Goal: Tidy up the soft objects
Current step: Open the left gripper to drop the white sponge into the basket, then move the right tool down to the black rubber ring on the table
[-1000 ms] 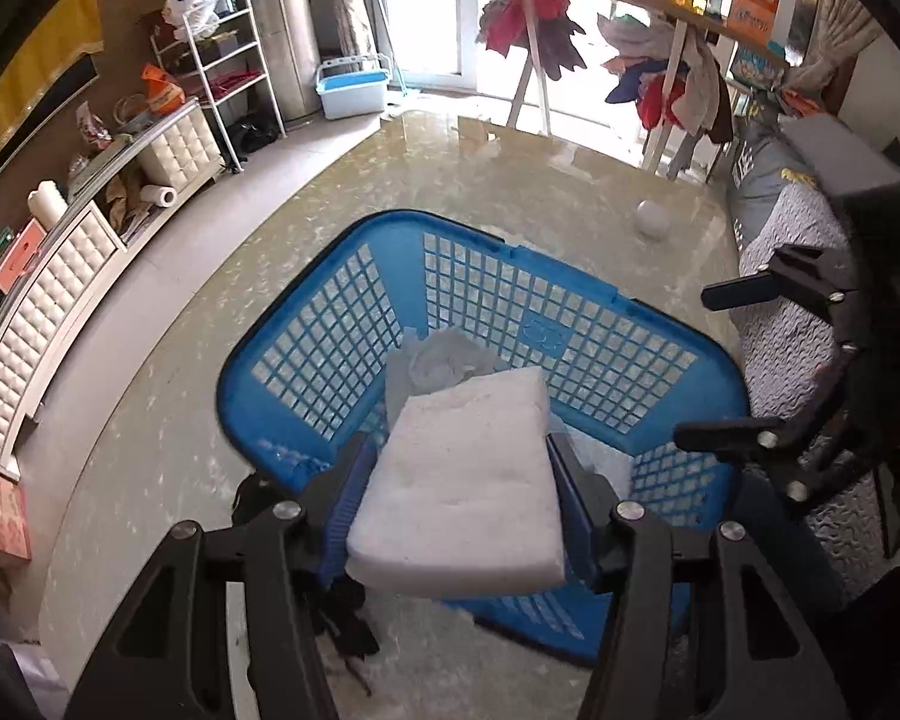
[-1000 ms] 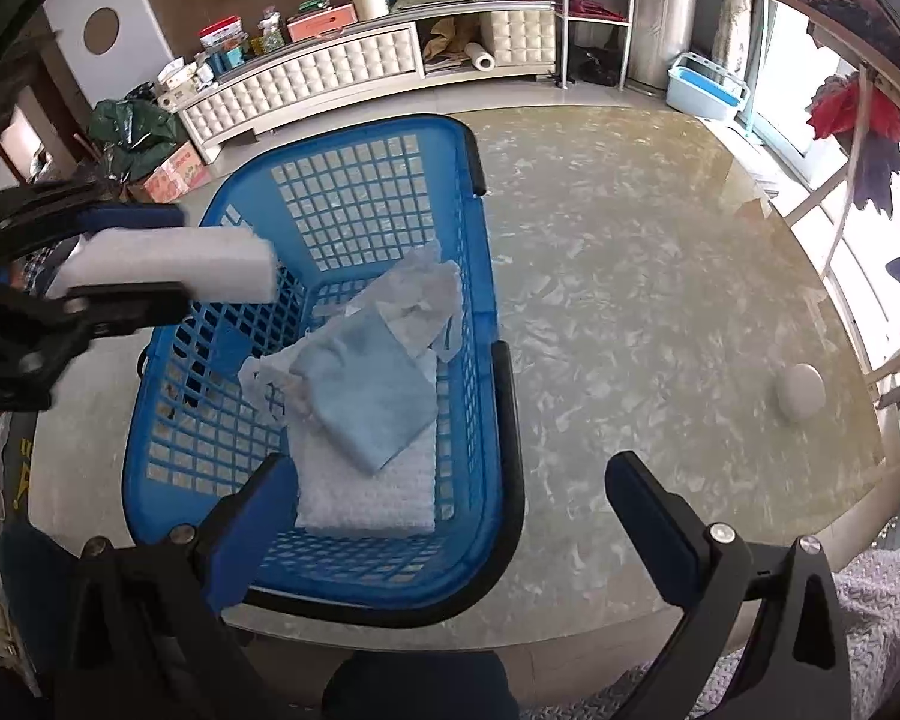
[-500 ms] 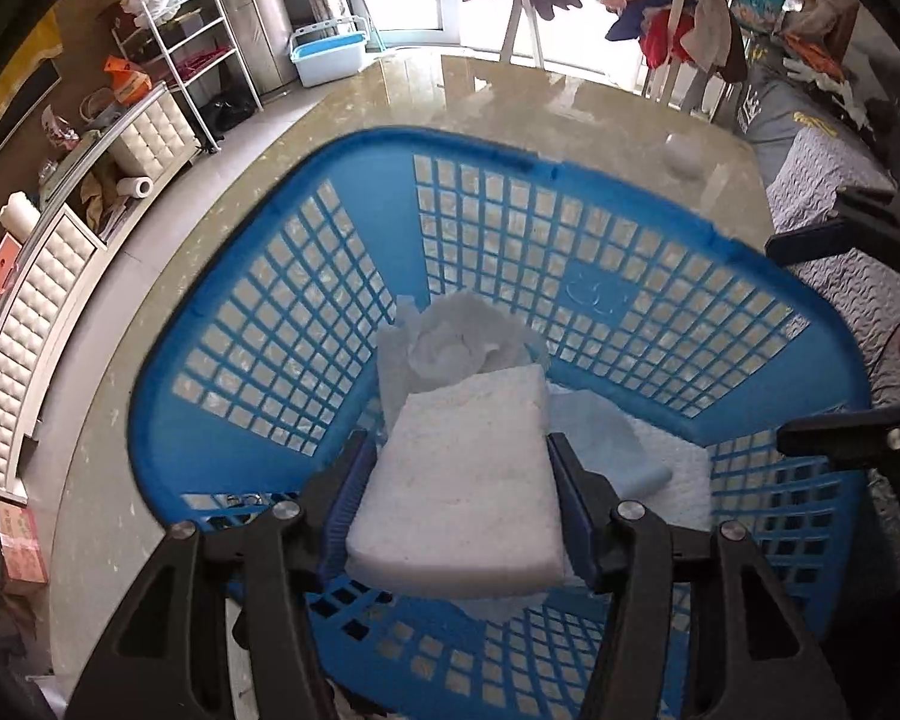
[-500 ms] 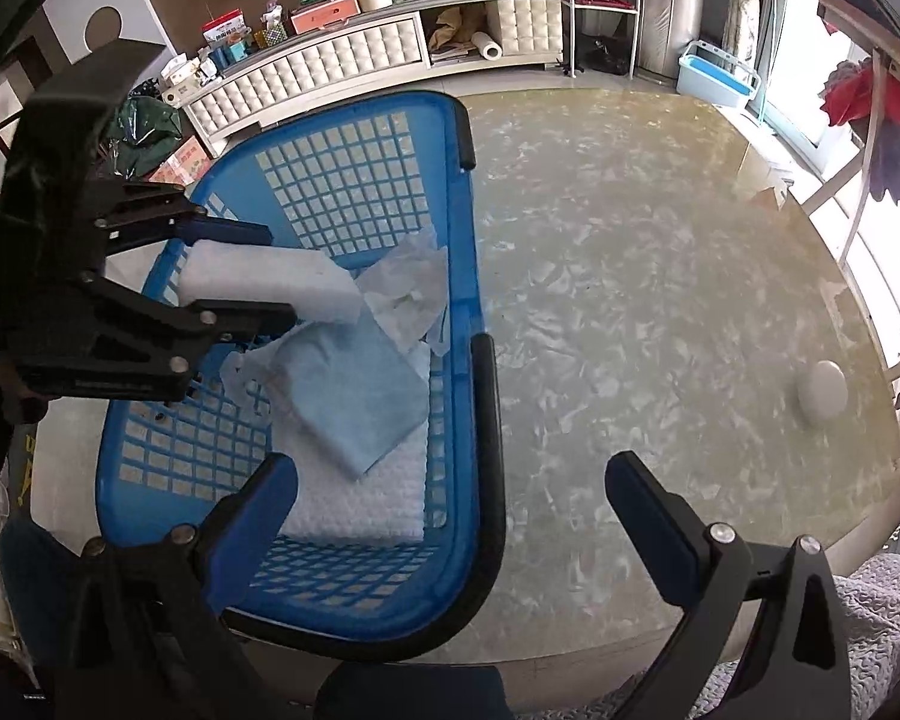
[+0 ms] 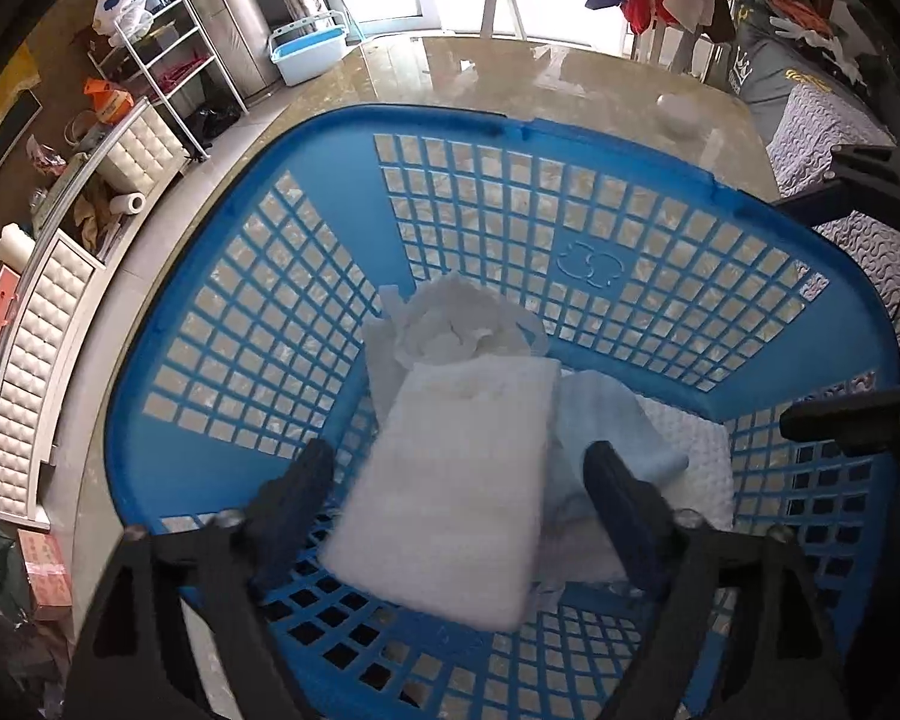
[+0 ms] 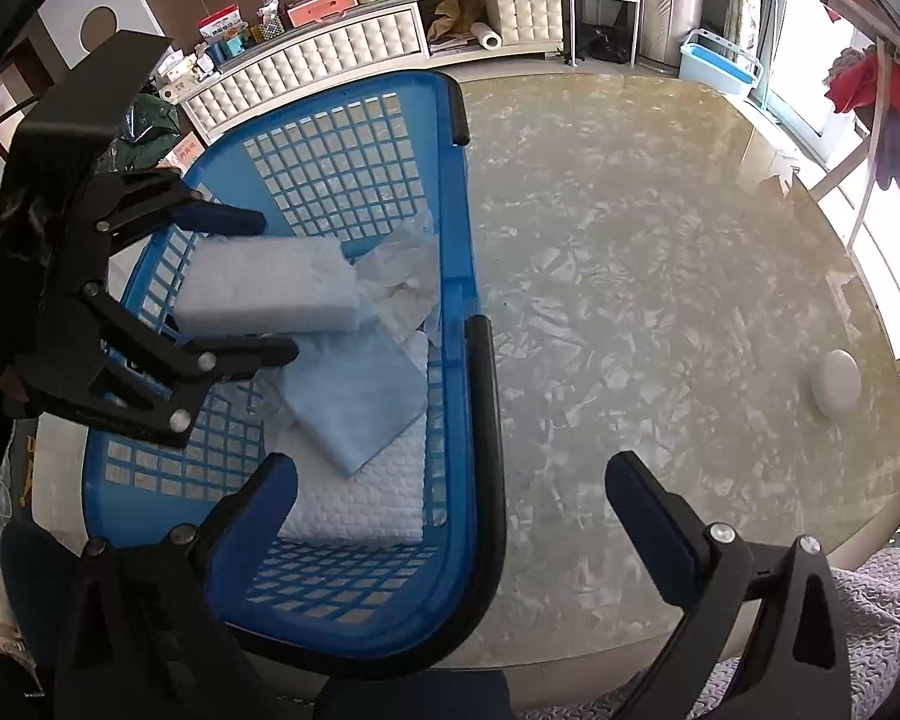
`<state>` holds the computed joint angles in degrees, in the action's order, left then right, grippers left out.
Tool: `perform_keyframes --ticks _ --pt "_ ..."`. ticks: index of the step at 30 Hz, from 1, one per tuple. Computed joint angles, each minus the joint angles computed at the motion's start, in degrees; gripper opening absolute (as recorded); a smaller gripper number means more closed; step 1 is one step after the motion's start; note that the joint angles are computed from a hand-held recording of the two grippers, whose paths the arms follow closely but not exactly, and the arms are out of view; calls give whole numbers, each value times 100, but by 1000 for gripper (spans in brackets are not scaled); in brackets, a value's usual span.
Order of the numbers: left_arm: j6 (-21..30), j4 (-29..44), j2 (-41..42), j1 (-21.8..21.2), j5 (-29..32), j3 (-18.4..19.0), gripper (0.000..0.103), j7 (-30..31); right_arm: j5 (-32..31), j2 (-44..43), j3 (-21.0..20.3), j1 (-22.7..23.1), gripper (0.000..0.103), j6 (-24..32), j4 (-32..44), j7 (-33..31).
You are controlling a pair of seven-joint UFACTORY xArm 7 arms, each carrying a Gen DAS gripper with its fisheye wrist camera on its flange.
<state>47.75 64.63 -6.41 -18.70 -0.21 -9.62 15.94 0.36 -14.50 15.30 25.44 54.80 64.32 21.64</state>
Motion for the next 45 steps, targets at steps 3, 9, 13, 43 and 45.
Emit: perform_keyframes --ticks 3,9,13,43,45 --pt "56 -12 -73 21 59 9 92 -25 9 -16 -3 -1 103 16 -13 19" --pt "221 -174 -485 50 -116 57 103 -31 -59 -35 54 14 103 80 66 121" --pt "435 -244 -900 72 -316 79 103 -269 -182 -25 151 59 103 182 226 257" --pt "1617 -2140 -4611 861 -532 783 103 -1028 -1481 1583 715 1403 103 317 2175 1566" --pt "1689 -2202 -4708 947 -518 856 103 -979 -1556 1844 660 1579 103 367 2434 1524"
